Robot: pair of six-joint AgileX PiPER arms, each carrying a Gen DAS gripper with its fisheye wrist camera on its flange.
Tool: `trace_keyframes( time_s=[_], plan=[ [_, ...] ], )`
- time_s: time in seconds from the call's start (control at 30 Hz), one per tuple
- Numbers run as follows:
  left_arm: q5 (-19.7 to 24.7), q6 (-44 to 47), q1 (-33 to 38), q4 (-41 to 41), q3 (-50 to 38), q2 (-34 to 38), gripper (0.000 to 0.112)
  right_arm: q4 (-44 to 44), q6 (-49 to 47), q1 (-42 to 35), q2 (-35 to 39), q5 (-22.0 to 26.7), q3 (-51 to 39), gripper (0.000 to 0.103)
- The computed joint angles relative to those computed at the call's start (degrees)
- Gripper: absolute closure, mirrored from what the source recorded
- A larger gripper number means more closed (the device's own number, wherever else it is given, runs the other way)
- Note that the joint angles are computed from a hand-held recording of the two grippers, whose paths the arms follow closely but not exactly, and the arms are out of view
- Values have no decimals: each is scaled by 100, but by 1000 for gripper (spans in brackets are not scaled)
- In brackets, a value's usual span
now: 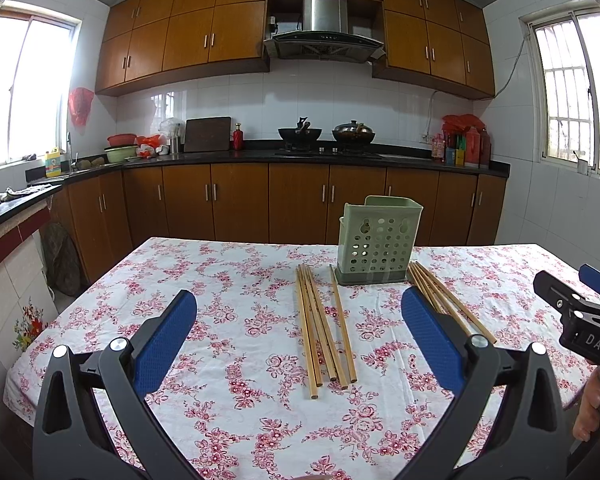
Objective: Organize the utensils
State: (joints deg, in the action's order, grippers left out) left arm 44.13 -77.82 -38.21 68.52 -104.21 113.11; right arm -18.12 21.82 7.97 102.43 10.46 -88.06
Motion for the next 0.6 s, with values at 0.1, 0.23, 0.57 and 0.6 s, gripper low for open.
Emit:
trace_keyframes(
  time_s=[0.1,0.23,0.57,0.6],
  plan=[
    [0,0,0,0,0,0,11,-1,2,-2,2,-4,4,4],
    [2,-1,-1,-2,3,-1,11,-1,3,-2,3,-3,3,4],
    [5,-25,-7,15,29,-7,11,33,-24,-7,7,-9,7,4],
    [3,-32,-7,19,34,-10,11,39,-30,-7,6,-11,8,4]
  ],
)
